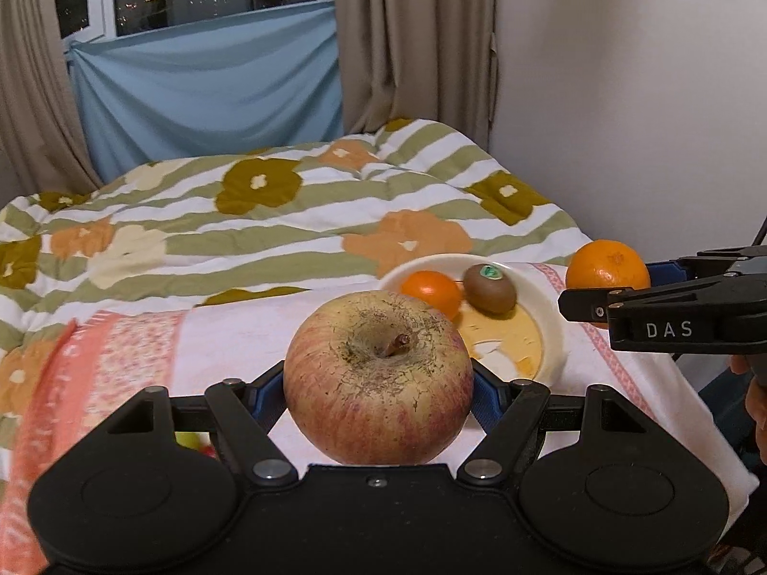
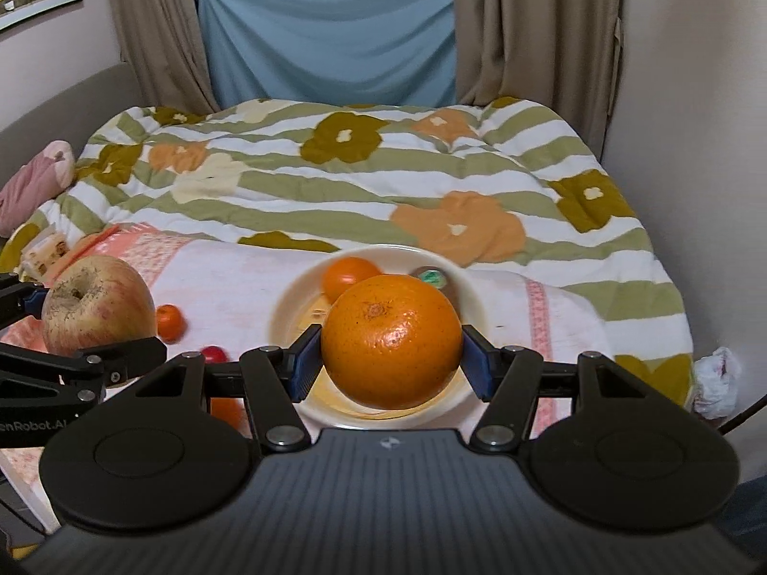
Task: Organize fruits
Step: 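Carry the apple and mandarin into the bear bowl and open both tools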
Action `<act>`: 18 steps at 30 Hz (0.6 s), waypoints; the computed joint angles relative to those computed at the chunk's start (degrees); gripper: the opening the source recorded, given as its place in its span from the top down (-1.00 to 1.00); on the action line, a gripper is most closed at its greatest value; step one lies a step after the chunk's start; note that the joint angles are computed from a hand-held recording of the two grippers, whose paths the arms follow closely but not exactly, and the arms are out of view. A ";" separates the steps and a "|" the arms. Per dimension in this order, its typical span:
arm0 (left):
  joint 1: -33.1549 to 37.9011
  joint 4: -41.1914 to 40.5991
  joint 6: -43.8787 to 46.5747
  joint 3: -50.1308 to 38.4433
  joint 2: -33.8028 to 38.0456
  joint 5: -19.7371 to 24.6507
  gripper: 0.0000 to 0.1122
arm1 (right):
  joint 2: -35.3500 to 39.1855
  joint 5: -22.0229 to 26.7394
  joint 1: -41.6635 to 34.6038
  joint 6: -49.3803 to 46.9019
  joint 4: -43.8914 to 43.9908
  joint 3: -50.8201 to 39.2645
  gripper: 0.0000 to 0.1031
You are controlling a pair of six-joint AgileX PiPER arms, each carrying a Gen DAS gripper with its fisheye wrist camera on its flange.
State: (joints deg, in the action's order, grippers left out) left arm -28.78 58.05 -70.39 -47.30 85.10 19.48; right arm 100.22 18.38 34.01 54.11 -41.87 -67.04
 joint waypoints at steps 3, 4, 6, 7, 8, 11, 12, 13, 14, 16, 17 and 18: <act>-0.81 2.21 -3.05 -3.48 5.24 -0.71 -0.39 | 1.54 -2.42 -4.05 -8.83 6.37 -0.28 -0.46; -1.14 3.03 -4.14 -4.78 7.05 -0.74 -0.39 | 2.04 -3.16 -5.22 -11.95 8.92 -0.38 -0.46; -1.75 4.51 -6.12 -7.28 10.56 -0.85 -0.39 | 3.22 -4.43 -7.32 -18.95 14.88 -0.81 -0.46; -2.03 4.73 -6.48 -8.48 12.09 -0.79 -0.39 | 4.09 -4.81 -8.27 -23.55 19.00 -1.39 -0.46; -2.16 4.40 -6.22 -9.91 13.89 -0.88 -0.39 | 4.83 -5.21 -9.30 -29.05 24.05 -1.81 -0.46; -2.14 2.90 -4.68 -13.28 18.33 -1.68 -0.39 | 7.00 -5.76 -11.43 -40.47 35.07 -3.22 -0.46; -2.09 2.09 -3.55 -14.43 19.77 -1.85 -0.39 | 7.60 -5.72 -11.85 -42.48 36.91 -3.66 -0.46; -2.08 1.42 -2.45 -15.59 21.23 -1.88 -0.39 | 8.13 -5.81 -12.19 -43.80 38.09 -3.97 -0.46; -2.11 0.73 -1.29 -16.70 22.64 -1.83 -0.39 | 8.70 -5.83 -12.50 -45.50 39.67 -4.38 -0.46; -2.03 -0.98 1.03 -18.43 24.84 -1.86 -0.39 | 9.79 -5.62 -13.05 -49.82 43.80 -5.37 -0.46; -2.00 -1.91 2.12 -19.21 25.76 -1.77 -0.39 | 10.22 -5.59 -13.38 -52.67 46.43 -5.65 -0.46; -2.04 -2.73 2.97 -20.01 26.67 -1.51 -0.39 | 10.61 -5.51 -13.56 -54.90 48.52 -5.93 -0.46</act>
